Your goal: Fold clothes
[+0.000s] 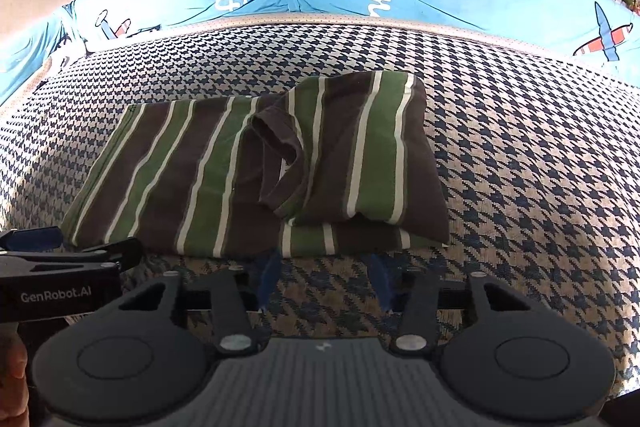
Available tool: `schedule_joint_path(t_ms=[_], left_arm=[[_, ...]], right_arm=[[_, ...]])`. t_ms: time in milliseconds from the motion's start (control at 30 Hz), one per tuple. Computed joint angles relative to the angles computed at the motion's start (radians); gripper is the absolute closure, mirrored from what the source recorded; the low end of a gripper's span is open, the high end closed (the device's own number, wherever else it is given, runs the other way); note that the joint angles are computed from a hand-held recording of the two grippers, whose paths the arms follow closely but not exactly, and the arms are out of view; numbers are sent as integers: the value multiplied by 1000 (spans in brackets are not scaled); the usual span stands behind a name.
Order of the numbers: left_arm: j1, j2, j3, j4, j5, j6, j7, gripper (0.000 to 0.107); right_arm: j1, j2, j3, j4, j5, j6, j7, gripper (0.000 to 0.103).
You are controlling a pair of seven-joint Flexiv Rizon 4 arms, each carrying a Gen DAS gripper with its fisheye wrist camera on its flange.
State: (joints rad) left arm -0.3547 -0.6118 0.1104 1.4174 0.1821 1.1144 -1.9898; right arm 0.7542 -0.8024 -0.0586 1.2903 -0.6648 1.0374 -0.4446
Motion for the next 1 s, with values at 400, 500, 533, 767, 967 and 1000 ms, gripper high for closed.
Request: schedule_joint_path(t_ms=[400,500,533,767,967,1000], left_arm=[[-6,-1,15,-7,18,5,-20,4],[-7,-4,28,-9,28,5,-41,4],[-5,-4,27,-9,27,6,-44,4],[15,-12,27,-15,18,12,-61,4],[33,-21,41,-29,12,7,-83,4],[35,-25,46,-35,13,4,-88,4]], right_arm=[[-1,8,-11,1,-4,-6,13,53],[-7,27,-31,30,-10,25,78,52],[-11,34,-37,42,-11,35,102,52],[-23,60,-65,88,-43,81,238,51],[-47,23,-42,55,-69,204,180,51],[-51,11,-33,38,-58,215,157,51]])
